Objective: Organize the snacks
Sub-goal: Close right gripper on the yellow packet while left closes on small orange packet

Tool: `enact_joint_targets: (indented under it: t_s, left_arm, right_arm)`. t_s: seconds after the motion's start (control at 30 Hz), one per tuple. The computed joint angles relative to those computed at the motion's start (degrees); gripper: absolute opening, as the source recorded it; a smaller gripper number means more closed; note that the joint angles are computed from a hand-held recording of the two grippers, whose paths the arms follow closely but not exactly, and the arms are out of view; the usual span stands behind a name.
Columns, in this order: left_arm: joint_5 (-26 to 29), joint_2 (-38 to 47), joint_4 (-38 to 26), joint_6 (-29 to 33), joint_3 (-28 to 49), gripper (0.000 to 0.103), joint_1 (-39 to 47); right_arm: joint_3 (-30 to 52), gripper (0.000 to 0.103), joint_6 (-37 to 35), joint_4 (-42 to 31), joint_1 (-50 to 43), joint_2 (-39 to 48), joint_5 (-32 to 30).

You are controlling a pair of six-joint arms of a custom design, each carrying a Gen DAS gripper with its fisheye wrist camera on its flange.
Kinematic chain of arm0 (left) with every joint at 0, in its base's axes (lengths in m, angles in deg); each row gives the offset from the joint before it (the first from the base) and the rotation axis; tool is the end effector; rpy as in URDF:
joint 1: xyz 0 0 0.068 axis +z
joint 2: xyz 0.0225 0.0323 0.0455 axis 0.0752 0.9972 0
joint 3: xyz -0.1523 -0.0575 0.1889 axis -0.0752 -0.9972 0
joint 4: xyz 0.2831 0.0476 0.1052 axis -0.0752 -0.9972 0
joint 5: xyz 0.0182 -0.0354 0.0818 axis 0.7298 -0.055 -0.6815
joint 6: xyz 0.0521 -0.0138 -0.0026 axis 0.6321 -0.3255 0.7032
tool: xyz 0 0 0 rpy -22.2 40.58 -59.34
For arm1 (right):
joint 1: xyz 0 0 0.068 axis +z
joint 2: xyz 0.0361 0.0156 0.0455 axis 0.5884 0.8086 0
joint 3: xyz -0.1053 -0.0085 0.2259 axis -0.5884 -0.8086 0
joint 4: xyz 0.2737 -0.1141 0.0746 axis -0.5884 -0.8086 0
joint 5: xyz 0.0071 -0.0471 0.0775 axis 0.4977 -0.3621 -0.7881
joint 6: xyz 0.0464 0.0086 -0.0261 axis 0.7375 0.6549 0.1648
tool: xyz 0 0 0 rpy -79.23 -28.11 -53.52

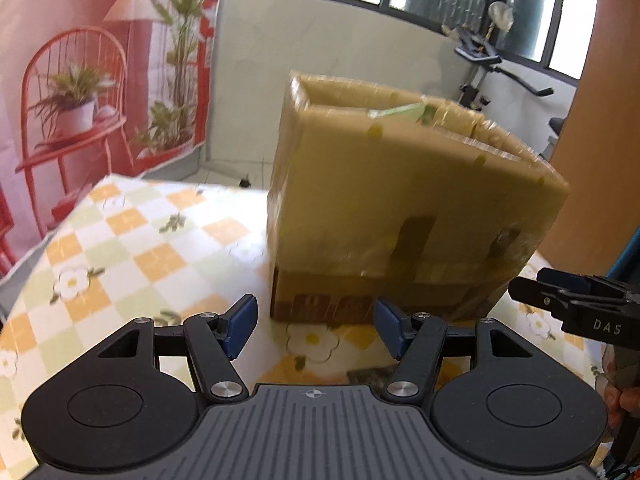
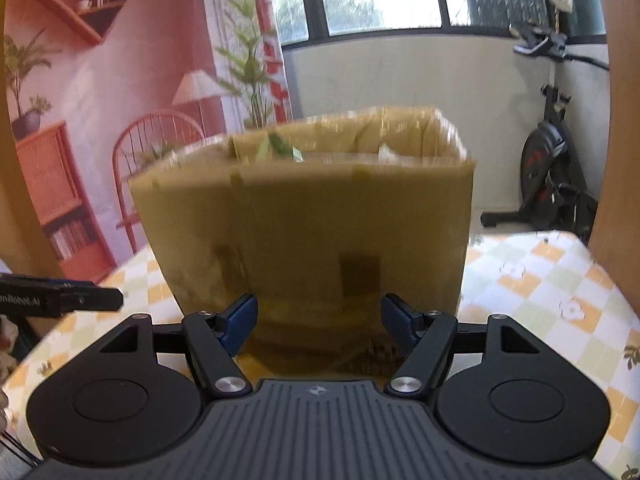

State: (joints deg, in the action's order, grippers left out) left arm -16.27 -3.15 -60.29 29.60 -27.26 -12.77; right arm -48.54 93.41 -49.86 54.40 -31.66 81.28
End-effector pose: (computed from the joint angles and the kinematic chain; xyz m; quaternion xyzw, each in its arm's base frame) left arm 0.2359 -0.0724 0.2096 0.0486 0.8950 -0.1053 0.4307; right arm 0.2166 0.0673 0.1987 -0.0187 0.8594 0.0831 0.5042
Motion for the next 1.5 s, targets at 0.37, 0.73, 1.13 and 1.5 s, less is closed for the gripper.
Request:
enact_joint_targets:
  t_s: [0.37, 0.73, 1.13, 1.5]
  left_arm:
    - [0.3, 2.1, 0.1, -2.4, -2.7, 0.060, -0.8]
    - [0.2, 3.6, 0.6, -4.6, -5.1, 0.059, -1.3]
    - [0.3, 6.3, 1.6, -5.6, -6.6, 0.056, -3.4]
    - [-5.9, 10.1, 7.1, -7.5, -7.0, 0.041, -7.1]
  right_arm:
    - [-3.5, 0.066, -8.1, 2.6, -3.6, 9.8, -10.0]
    - [-2.3, 0.059, -15.3, 6.8, -3.7, 20.8, -13.2]
    - [-11.2, 0.041, -10.4, 18.0, -4.3, 16.4, -10.2]
    - [-13.5, 0.040, -9.0, 19.5, -3.0, 14.0, -6.5]
